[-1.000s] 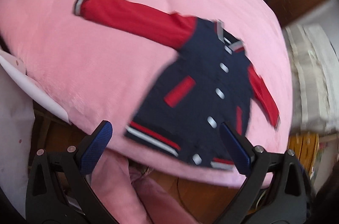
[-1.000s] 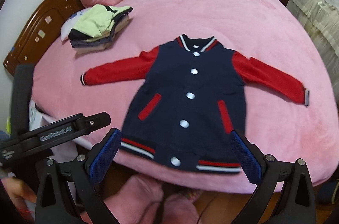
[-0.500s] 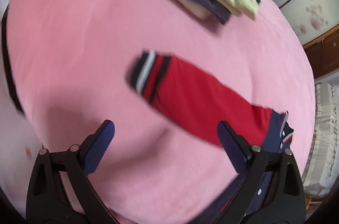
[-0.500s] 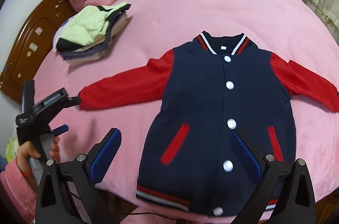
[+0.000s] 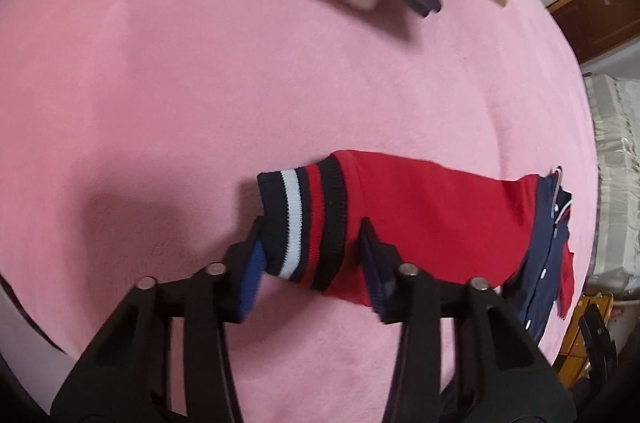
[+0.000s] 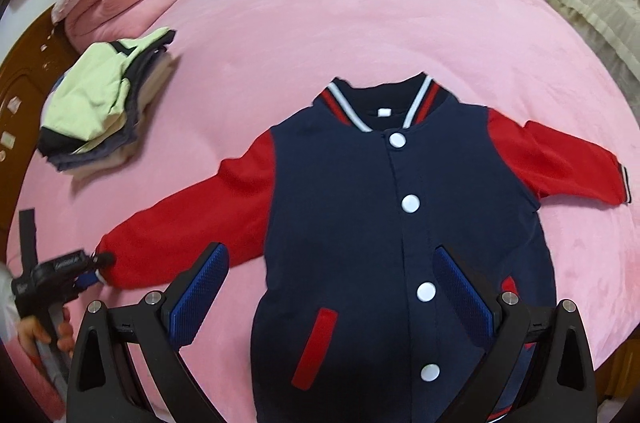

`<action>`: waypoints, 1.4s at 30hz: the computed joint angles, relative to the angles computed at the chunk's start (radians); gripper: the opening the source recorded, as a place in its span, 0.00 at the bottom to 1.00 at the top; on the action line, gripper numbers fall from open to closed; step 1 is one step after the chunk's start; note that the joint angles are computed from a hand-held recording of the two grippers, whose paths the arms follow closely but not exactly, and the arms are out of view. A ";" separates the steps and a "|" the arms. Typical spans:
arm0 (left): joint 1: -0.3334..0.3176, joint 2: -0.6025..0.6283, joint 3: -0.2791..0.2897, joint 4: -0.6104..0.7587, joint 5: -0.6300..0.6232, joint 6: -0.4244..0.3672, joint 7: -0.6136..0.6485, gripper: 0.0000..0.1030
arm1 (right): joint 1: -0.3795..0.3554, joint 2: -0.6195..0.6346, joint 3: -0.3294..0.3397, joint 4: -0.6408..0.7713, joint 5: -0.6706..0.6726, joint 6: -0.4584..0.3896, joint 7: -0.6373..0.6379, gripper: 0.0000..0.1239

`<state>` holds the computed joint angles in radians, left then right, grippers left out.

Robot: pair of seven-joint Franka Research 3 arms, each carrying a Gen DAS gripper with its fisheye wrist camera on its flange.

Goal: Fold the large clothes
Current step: 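Grasp the red sleeve cuff with the left tool and lift it, then carry the red sleeve across the jacket body toward the other sleeve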

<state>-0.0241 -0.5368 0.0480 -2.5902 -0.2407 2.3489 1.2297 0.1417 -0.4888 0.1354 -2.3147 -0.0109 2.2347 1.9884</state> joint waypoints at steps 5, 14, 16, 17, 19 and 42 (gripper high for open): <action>-0.048 -0.053 -0.006 -0.009 -0.037 0.037 0.037 0.16 | -0.018 0.001 0.008 -0.014 -0.021 0.004 0.056 0.83; -0.201 -0.026 -0.008 0.130 -0.181 0.170 0.065 0.15 | -0.044 -0.099 -0.024 -0.104 0.002 -0.007 0.069 0.83; -0.248 0.023 -0.027 0.197 -0.200 0.192 0.083 0.15 | -0.056 -0.108 -0.035 -0.106 0.008 -0.013 0.053 0.83; -0.263 0.049 -0.037 0.233 -0.208 0.190 0.083 0.15 | -0.061 -0.112 -0.043 -0.110 0.012 -0.015 0.040 0.83; -0.304 0.109 -0.055 0.300 -0.233 0.186 0.114 0.15 | -0.074 -0.112 -0.055 -0.100 0.020 -0.030 0.020 0.83; -0.245 0.282 -0.255 0.447 0.121 -0.237 -0.330 0.70 | -0.121 0.142 -0.293 0.023 0.505 -0.132 -0.532 0.55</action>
<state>-0.2693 -0.2546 -0.2073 -2.1436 -0.1194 2.1120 0.8994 0.0210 -0.3473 -0.1580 -2.2919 0.4940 2.1030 1.4562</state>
